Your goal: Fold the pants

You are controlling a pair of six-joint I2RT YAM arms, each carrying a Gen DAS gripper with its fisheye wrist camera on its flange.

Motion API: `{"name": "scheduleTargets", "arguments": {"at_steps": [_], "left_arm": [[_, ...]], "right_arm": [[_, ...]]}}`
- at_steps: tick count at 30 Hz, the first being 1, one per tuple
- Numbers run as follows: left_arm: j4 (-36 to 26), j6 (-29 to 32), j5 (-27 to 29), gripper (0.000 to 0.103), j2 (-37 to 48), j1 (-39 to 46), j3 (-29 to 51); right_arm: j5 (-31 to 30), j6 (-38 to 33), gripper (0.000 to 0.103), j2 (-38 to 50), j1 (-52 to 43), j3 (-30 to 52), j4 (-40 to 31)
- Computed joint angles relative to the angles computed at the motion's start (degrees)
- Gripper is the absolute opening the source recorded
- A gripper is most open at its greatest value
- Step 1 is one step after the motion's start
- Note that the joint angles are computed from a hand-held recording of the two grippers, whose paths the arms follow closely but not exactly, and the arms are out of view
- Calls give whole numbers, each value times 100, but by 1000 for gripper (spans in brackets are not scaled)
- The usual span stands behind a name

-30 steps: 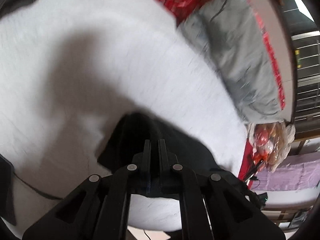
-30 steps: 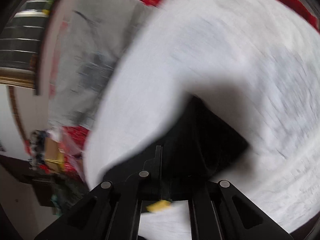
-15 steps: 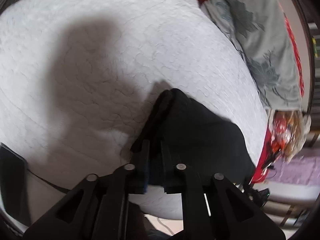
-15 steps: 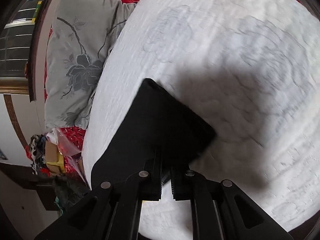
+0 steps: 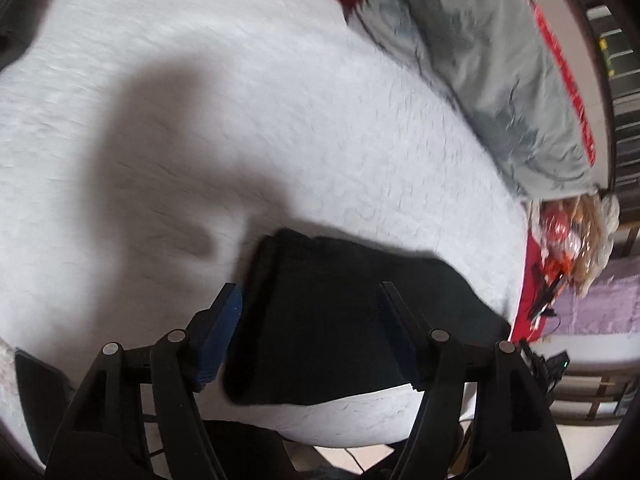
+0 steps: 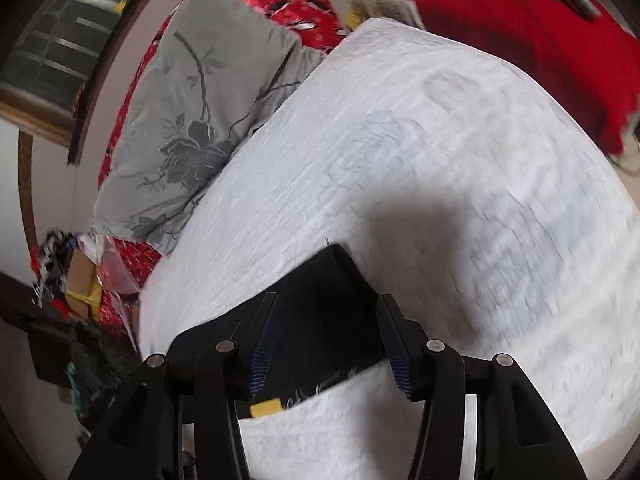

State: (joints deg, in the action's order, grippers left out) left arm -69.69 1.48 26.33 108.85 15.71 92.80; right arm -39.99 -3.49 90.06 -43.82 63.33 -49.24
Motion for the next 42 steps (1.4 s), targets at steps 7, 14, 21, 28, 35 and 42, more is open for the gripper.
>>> {"name": "scheduleTargets", "arguments": {"at_steps": [7, 14, 21, 28, 35, 42], "left_arm": [[534, -438, -707, 67, -18, -503, -325], [705, -400, -1507, 39, -170, -549, -840], [942, -948, -1057, 39, -1343, -101, -1356], [982, -1513, 246, 59, -2484, -1050, -2467], [1642, -2688, 846, 59, -2006, -2582, -3086], [2052, -3301, 921, 59, -1666, -2983, -2983]], "right_arm": [[727, 104, 52, 448, 823, 162, 573], [795, -383, 7, 255, 845, 94, 563], [405, -403, 16, 458, -3, 168, 148], [-603, -1173, 54, -69, -207, -226, -915], [-802, -632, 54, 57, -101, -811, -495], [-904, -234, 54, 177, 76, -989, -41]]}}
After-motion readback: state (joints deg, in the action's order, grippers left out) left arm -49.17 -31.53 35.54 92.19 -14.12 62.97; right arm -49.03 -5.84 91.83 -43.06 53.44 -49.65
